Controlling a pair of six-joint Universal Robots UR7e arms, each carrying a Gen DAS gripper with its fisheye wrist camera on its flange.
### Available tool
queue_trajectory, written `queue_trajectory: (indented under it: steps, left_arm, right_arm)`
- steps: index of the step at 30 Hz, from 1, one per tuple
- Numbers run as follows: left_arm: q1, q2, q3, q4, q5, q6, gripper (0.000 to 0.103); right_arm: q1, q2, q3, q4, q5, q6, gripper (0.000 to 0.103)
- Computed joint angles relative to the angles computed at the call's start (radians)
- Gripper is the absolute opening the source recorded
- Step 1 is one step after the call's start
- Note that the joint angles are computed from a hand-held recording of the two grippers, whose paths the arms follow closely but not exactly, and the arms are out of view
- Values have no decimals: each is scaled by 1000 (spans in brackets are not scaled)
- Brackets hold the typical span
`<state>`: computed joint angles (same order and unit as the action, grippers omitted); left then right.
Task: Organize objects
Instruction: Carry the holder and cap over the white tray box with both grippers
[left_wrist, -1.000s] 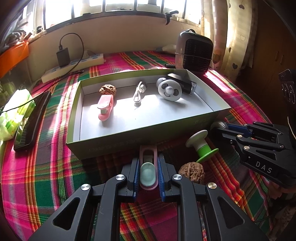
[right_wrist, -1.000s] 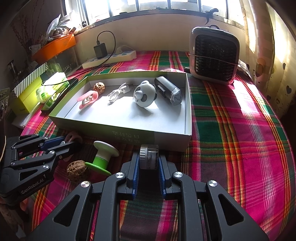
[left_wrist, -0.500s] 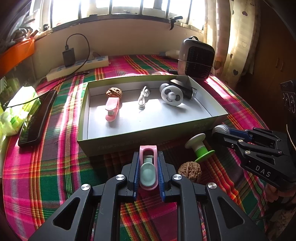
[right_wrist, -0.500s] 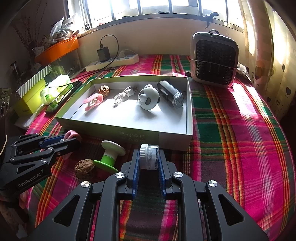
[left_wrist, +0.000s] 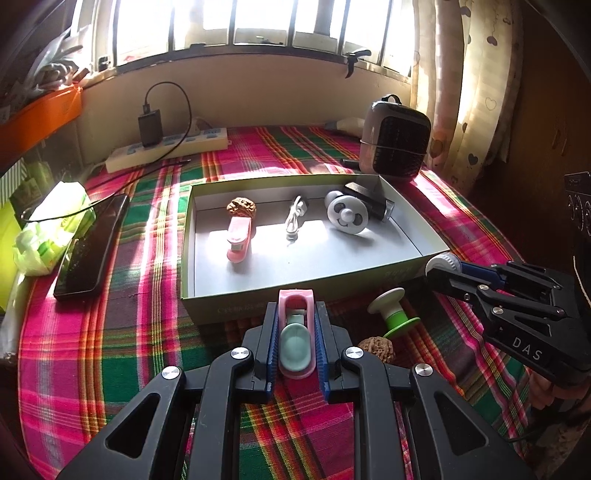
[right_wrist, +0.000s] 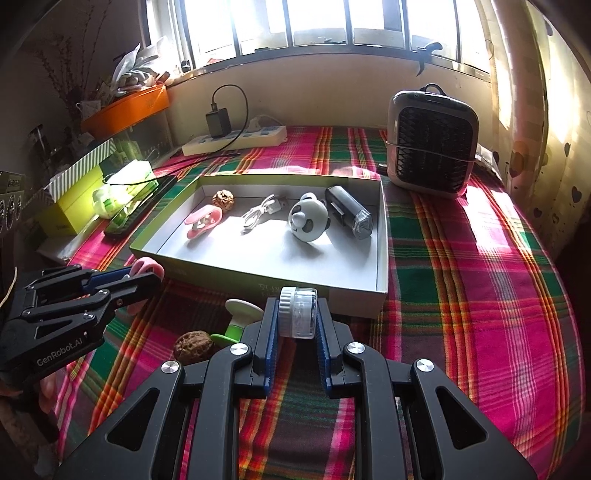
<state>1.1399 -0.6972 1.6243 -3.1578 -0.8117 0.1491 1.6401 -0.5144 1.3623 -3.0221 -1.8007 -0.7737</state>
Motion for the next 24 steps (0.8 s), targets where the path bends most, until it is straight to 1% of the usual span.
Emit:
queue_trajectory:
  steps: [6, 9, 20, 24]
  left_arm:
    - [2, 1, -20, -6, 9, 9, 16]
    - [9, 3, -38, 11, 4, 0, 16]
    - [21, 34, -114, 30, 6, 16, 16]
    - [31, 50, -151, 65, -2, 5, 16]
  right_arm:
    - [12, 14, -33, 24, 15, -8, 20]
    - [18, 29, -66, 49, 19, -11, 20]
    - [39, 122, -249, 179, 3, -26, 20]
    - [46, 166, -328, 228, -16, -41, 20]
